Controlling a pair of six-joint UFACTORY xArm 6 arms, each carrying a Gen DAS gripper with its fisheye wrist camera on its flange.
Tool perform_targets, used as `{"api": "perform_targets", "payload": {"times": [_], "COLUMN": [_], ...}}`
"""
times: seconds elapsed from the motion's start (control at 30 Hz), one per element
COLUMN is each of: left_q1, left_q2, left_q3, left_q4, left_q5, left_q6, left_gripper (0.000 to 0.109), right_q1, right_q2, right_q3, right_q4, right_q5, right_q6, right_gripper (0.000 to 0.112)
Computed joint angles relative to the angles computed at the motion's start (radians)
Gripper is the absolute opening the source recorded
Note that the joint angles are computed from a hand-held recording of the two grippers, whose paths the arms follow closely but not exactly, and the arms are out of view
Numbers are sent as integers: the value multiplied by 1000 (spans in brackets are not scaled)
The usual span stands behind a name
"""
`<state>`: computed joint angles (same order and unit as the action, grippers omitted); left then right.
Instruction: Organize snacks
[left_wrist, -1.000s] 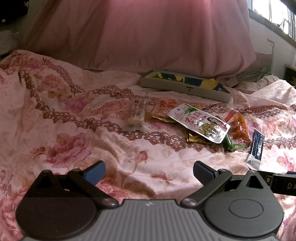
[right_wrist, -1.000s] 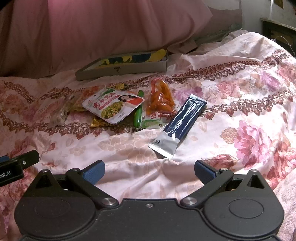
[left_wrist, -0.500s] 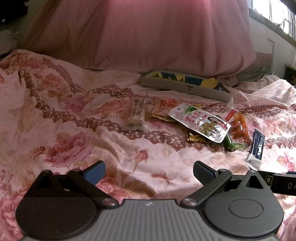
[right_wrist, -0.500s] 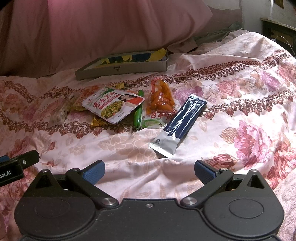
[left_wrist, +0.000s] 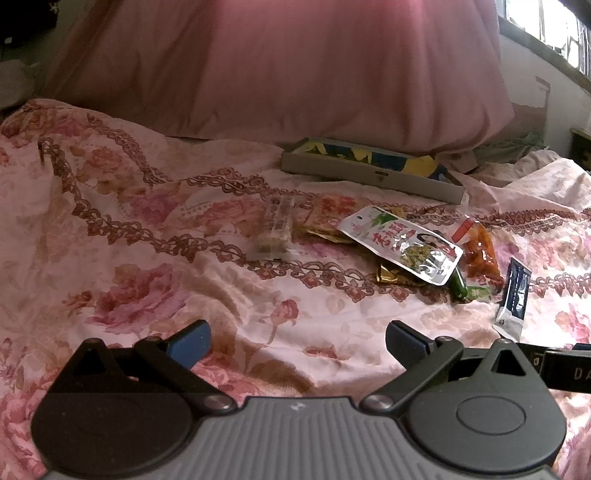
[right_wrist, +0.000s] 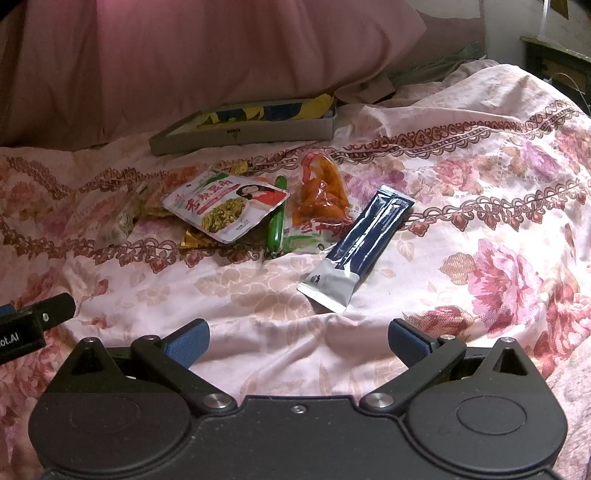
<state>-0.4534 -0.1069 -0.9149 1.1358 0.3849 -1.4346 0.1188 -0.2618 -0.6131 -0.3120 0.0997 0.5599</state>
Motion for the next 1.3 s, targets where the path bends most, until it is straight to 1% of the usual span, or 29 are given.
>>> {"api": "perform_targets", "payload": {"times": [0.3,0.37,0.47,0.57,0.63,0.67,0.73,0.83,0.93,1.03,1.13,1.2,1.3], "left_q1": [2,0,-3,-6,-9,-11,-19,-31,-44,-53,-62,-69,-79], "left_q2": [13,15,18,25,35,42,58,90,130,178,227,265,321], "left_q3": [-15,-17,-23,-36,-51,-60,-82,-124,-175,-238,-299,-345,-411], "left_q4": [-17,-18,-16,-4,8,16,37,55,25,-2,-27,-44,-79], "left_q5": [21,28,37,45,50,51,58,64,78,89,101,110,124], "left_q6": [16,18,20,24,29,33,43,62,94,121,146,163,186], "left_gripper": [103,103,103,103,103,103,103,103,103,103,103,103,103], "right_q1": [2,1,-8,-19,-30,-38,-52,-70,-83,-93,-109,-118,-127], "right_q2": [0,10,16,38,51,57,71,98,127,159,196,220,252], "right_q3": [4,-10,-38,-94,-117,-125,-135,-156,-181,-207,-235,-256,-281], "right_q4": [-7,4,-59,-197,-283,-293,-276,-191,-147,-67,-29,25,144], "right_q5": [2,16,62,144,165,164,153,132,122,116,101,99,92], "right_q6": [25,21,93,225,304,314,300,215,175,94,46,-10,-109], "right_gripper": [103,103,103,103,103,103,103,103,103,103,103,103,103]}}
